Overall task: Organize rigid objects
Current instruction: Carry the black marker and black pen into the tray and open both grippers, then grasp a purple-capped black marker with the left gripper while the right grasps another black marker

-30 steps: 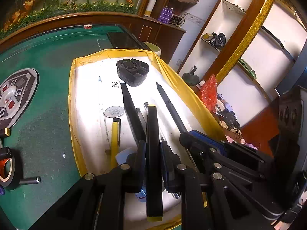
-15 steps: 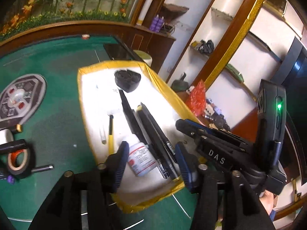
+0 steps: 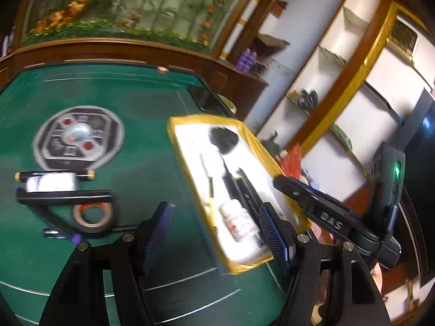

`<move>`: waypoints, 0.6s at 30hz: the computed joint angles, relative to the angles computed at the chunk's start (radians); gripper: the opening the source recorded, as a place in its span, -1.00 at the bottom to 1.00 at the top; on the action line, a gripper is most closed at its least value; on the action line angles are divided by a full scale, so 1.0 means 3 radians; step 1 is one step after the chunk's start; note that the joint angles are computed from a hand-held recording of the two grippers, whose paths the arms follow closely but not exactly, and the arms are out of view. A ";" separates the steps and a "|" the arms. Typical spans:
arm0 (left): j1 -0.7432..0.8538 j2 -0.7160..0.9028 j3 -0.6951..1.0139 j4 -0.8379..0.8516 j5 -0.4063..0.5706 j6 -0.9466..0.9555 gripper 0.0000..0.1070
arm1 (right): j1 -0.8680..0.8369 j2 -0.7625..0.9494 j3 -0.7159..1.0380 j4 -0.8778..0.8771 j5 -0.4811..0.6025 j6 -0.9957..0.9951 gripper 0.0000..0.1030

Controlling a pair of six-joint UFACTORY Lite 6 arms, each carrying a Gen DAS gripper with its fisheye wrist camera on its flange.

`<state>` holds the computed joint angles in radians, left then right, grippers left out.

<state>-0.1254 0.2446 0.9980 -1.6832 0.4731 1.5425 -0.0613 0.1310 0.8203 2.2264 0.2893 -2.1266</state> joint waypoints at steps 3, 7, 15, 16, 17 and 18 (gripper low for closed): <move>0.0301 -0.0086 -0.0127 -0.0049 0.0099 0.0114 0.36 | 0.0107 -0.0004 0.0006 -0.0238 0.0085 0.0252 -0.38; 0.0710 -0.0133 -0.0287 -0.0283 0.0082 0.0494 0.38 | 0.0357 0.0182 0.0159 -0.0772 0.0291 0.0813 -0.28; 0.1520 0.0165 -0.0513 -0.1119 0.0051 0.1710 0.38 | 0.1220 0.0696 0.0721 -0.1159 0.0038 0.1313 -0.24; 0.1579 0.0247 -0.0477 -0.1197 0.0039 0.1779 0.39 | 0.1286 0.0789 0.0828 -0.1235 -0.0007 0.1416 -0.23; 0.1666 0.0349 -0.0423 -0.1213 0.0057 0.1771 0.39 | 0.1362 0.0955 0.1020 -0.1359 -0.0068 0.1584 -0.23; 0.1751 0.0458 -0.0353 -0.1160 0.0106 0.1696 0.39 | 0.1407 0.1086 0.1170 -0.1462 -0.0130 0.1736 -0.23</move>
